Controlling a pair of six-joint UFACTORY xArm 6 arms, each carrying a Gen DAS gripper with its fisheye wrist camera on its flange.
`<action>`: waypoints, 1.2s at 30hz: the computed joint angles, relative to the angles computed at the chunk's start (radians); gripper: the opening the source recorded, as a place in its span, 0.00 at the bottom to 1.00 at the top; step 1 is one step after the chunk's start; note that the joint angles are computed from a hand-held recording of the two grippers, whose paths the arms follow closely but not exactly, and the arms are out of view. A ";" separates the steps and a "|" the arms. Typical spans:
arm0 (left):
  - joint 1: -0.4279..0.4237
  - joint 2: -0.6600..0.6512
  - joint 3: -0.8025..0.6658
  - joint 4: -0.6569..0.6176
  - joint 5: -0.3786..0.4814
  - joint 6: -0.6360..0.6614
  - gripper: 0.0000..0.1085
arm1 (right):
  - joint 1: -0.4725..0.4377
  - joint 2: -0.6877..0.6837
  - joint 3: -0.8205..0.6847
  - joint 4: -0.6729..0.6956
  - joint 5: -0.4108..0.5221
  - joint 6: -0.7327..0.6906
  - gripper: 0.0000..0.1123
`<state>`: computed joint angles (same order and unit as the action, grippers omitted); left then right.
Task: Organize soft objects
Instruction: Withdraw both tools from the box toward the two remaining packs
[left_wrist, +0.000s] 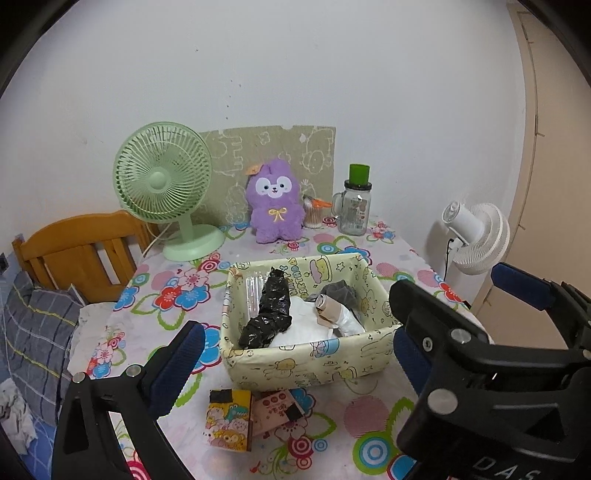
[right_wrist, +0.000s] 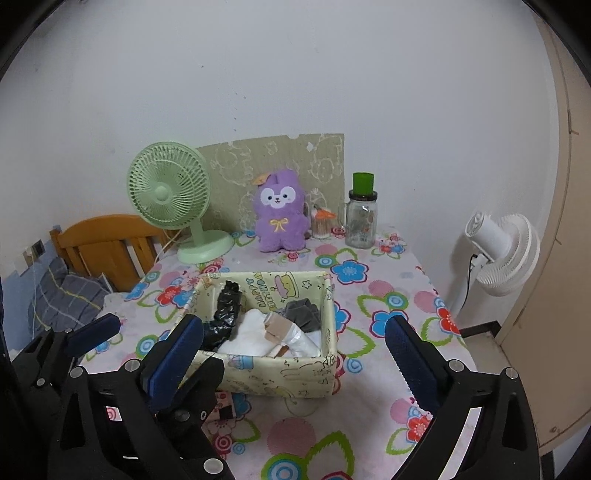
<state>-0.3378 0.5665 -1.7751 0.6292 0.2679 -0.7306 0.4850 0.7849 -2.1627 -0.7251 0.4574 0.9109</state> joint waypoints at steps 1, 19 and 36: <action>0.001 -0.017 0.020 0.041 -0.003 -0.040 0.95 | 0.002 -0.014 0.021 -0.013 -0.005 0.010 0.89; 0.017 -0.178 0.251 0.384 -0.072 -0.383 0.95 | 0.040 -0.195 0.298 -0.281 -0.050 0.269 0.91; 0.072 -0.164 0.330 0.495 -0.157 -0.475 0.95 | 0.074 -0.119 0.284 -0.310 -0.059 0.343 0.91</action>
<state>-0.2654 0.4026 -1.4451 1.1244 0.1105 -1.2056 0.5589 0.6663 -1.8787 -1.0354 0.3981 1.2538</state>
